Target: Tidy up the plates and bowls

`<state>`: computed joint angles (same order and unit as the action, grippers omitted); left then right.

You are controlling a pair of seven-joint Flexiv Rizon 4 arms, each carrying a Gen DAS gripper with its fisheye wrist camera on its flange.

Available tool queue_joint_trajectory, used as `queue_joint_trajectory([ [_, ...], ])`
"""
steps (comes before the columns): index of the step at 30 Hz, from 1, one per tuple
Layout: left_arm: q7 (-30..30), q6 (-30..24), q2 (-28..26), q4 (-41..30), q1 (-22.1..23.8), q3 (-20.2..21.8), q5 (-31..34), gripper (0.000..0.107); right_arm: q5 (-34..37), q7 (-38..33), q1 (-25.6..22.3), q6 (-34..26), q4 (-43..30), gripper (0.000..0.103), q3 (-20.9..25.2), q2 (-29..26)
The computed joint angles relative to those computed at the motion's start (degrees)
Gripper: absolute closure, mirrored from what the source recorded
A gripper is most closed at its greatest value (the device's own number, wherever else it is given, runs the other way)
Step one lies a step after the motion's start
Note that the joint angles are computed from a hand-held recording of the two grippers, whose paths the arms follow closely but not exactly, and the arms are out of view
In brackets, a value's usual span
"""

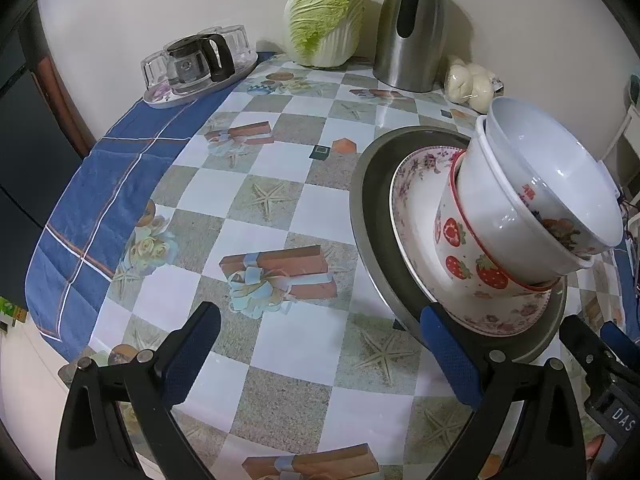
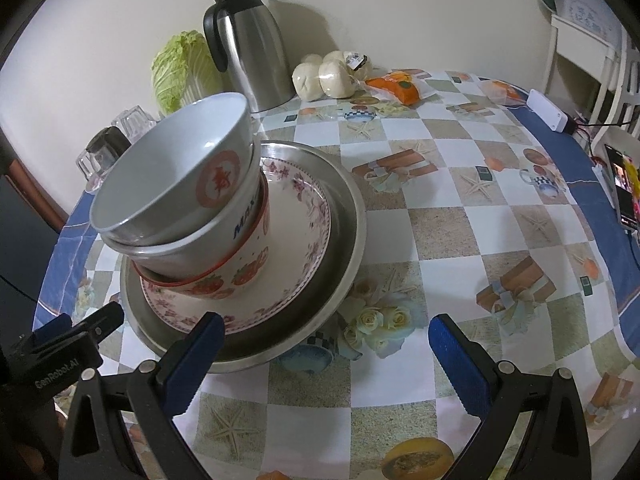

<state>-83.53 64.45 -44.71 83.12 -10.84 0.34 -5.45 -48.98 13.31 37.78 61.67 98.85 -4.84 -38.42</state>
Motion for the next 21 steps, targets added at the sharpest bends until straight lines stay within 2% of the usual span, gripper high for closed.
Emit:
queue_joint_trajectory([
  [21, -2.72, 0.09, 0.21, -0.51, -1.32, 1.88, 2.37, 0.007, 2.28, -3.89, 0.08, 0.01, -1.37, 0.0, 0.69, -0.81],
])
